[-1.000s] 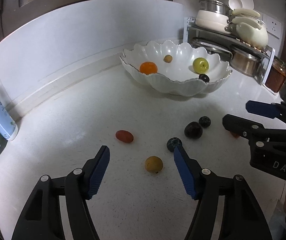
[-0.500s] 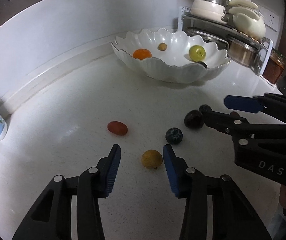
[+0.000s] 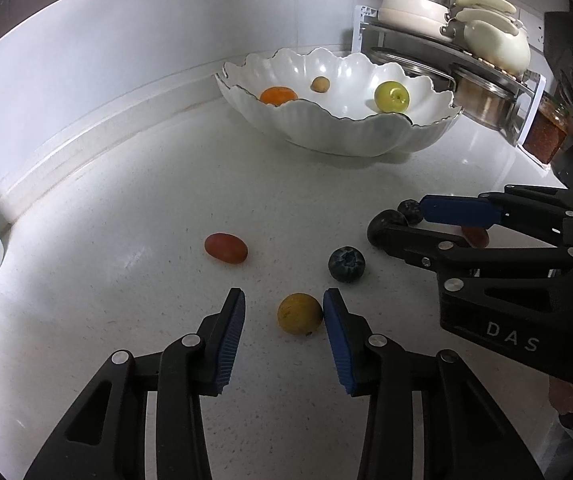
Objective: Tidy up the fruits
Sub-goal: 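Close the left tool on a yellow fruit while the right tool grasps a dark plum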
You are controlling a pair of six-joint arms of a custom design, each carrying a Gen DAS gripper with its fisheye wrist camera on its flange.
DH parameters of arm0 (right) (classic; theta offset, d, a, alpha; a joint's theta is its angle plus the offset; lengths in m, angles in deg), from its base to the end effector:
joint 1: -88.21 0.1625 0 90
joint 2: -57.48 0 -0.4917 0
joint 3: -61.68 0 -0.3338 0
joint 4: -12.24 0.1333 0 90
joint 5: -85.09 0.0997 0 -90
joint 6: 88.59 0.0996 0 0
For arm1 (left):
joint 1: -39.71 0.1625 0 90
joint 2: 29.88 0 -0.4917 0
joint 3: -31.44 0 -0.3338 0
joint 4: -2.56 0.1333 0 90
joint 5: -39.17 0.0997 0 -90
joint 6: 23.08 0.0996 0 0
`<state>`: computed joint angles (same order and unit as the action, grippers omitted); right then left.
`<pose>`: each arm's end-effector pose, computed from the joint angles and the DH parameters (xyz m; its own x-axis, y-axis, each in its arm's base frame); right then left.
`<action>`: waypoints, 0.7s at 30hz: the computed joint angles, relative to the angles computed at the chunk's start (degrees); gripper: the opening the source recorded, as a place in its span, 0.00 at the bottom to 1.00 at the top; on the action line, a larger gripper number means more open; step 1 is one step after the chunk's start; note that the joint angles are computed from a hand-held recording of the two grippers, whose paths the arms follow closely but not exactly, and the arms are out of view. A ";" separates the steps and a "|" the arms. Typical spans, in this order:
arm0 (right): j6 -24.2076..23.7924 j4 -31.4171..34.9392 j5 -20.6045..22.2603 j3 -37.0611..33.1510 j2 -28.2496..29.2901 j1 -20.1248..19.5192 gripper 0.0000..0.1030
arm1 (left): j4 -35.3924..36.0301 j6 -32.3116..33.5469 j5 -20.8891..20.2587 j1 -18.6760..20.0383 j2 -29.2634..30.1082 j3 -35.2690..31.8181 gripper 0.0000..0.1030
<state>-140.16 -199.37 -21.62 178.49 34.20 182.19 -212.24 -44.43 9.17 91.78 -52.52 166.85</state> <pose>0.1436 -0.5554 -0.0136 -0.5517 -0.6469 0.5264 -0.7939 0.6008 -0.0938 -0.0927 -0.4761 0.0161 -0.6895 -0.1272 -0.7130 0.3760 0.7786 -0.5025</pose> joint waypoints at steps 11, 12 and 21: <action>-0.01 3.30 -0.17 -2.17 0.70 0.02 0.33 | 0.55 -1.30 -1.05 0.67 0.24 -0.18 0.25; 0.03 3.59 -0.24 -2.33 0.77 -0.02 0.29 | 0.40 -1.12 -1.00 0.69 0.28 -0.24 0.23; 0.25 3.89 0.42 -2.49 0.84 -0.44 0.28 | -0.41 -1.51 -0.22 0.41 0.60 -0.25 0.23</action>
<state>-139.91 -195.48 -21.20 176.00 35.05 181.75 -212.65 -45.94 8.95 92.19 -51.92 166.61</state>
